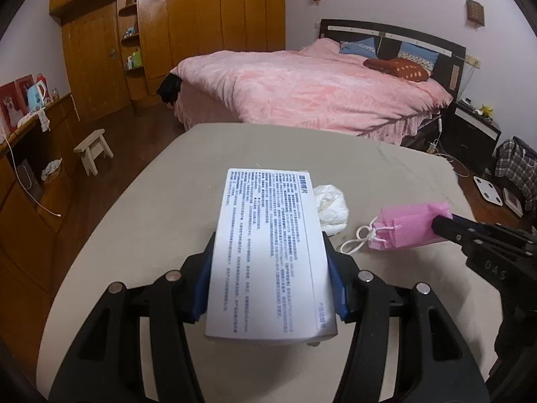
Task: Collect trash
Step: 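Lift the white box and pink mask toward the bin with both tools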
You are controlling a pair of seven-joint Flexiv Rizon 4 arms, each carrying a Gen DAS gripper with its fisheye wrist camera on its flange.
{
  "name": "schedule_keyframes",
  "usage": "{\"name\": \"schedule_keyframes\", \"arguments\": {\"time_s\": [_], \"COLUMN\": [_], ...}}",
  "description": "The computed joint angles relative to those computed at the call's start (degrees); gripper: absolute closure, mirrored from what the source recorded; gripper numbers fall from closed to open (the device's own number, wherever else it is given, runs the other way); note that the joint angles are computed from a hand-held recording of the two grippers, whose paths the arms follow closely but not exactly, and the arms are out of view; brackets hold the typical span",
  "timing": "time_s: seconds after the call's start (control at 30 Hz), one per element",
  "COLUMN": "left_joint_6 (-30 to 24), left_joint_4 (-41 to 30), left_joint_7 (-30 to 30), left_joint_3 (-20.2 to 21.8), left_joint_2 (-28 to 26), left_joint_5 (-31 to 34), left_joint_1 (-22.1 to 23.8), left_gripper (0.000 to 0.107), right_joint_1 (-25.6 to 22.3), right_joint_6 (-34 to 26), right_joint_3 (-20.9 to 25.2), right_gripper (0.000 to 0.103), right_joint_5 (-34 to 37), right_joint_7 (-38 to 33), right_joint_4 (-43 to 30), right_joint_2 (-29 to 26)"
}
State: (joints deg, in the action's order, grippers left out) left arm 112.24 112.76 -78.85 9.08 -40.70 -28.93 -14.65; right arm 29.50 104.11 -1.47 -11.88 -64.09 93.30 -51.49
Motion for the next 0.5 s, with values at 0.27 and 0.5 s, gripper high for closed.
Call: {"name": "schedule_keyframes", "arguments": {"time_s": [0.27, 0.5], "left_joint_6": [1.1, 3.4], "left_joint_4": [2.0, 4.7], "left_joint_7": [0.2, 0.2], "left_joint_3": [-0.2, -1.2], "left_joint_2": [2.9, 6.3], "left_joint_5": [-0.3, -0.6], "left_joint_1": [-2.2, -4.0], "left_gripper": [0.052, 0.052], "right_joint_1": [4.0, 5.5], "right_joint_6": [4.7, 8.1], "right_joint_3": [-4.5, -5.6], "right_gripper": [0.089, 0.089], "right_joint_5": [4.3, 8.8], "right_joint_7": [-1.8, -4.8], "right_joint_4": [6.3, 12.1], "right_joint_2": [4.9, 9.7]}}
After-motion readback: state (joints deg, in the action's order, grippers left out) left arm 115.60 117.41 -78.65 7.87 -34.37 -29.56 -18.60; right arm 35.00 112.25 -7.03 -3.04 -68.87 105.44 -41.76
